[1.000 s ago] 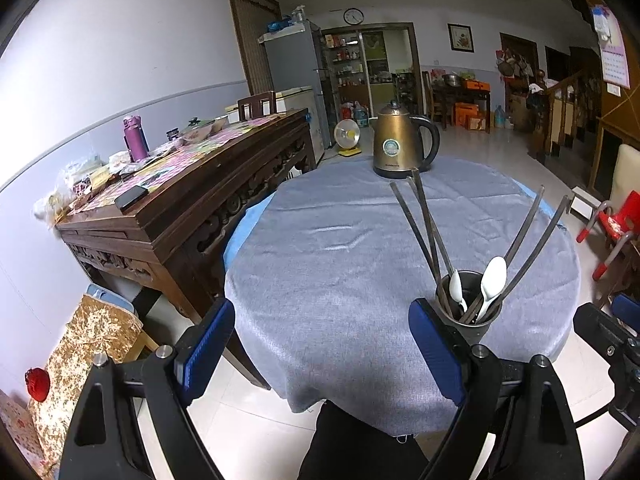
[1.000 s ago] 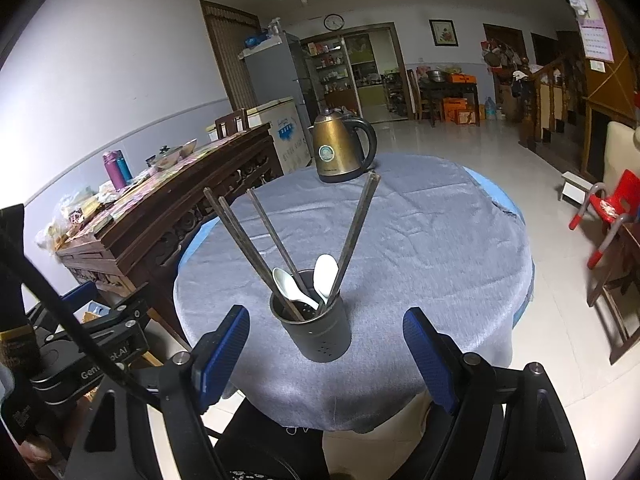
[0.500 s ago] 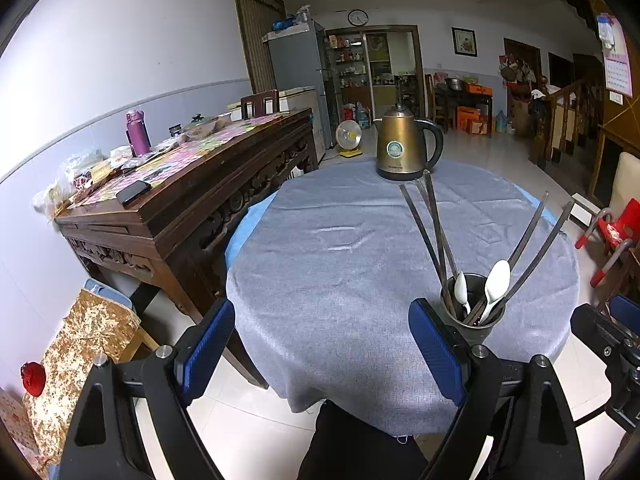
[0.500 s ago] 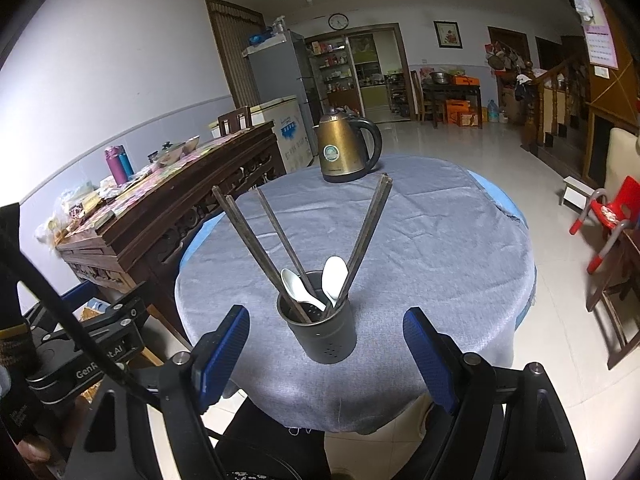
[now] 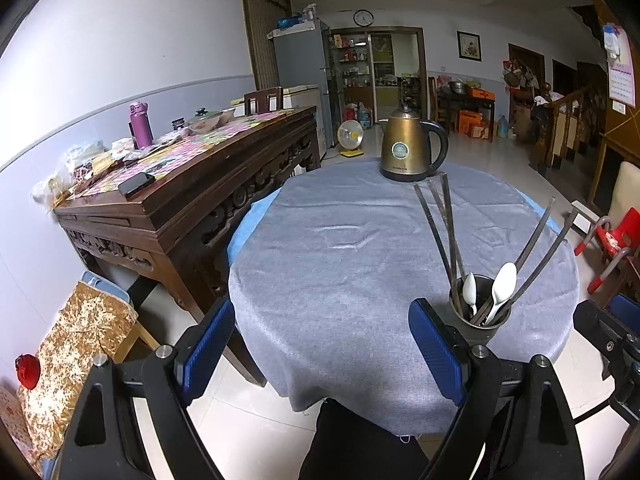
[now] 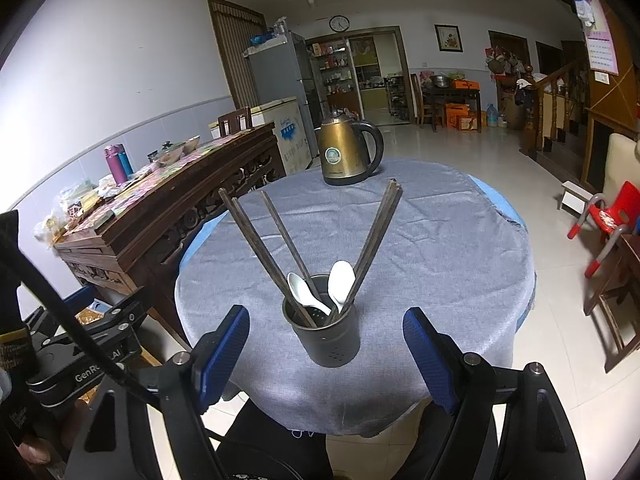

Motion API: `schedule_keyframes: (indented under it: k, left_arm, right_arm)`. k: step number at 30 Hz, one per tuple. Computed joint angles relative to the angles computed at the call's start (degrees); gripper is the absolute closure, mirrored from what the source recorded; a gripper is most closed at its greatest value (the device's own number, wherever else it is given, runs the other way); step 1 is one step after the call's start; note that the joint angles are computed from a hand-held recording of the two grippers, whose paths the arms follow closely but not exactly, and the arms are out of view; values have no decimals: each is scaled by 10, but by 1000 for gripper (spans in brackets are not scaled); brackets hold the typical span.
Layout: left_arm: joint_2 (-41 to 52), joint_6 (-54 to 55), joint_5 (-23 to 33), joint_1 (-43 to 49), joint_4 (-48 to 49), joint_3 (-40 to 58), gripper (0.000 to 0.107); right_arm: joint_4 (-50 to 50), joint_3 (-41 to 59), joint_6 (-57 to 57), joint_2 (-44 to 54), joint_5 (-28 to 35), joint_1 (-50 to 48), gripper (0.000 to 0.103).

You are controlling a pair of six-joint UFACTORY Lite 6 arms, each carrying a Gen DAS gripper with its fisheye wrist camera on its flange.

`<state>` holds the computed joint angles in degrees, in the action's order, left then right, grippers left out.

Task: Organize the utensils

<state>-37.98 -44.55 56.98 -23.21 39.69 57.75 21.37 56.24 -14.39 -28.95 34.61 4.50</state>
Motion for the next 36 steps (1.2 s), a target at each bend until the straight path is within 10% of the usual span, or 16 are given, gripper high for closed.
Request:
schedule_keyframes:
  k: [23, 36]
  left_arm:
    - [-20, 175, -86, 186, -144, -14, 18]
    - [51, 135, -128, 156, -128, 0, 18]
  right_arm:
    - [-166, 34, 198, 42, -37, 120, 21]
    - [-7, 2, 7, 41, -46, 14, 20]
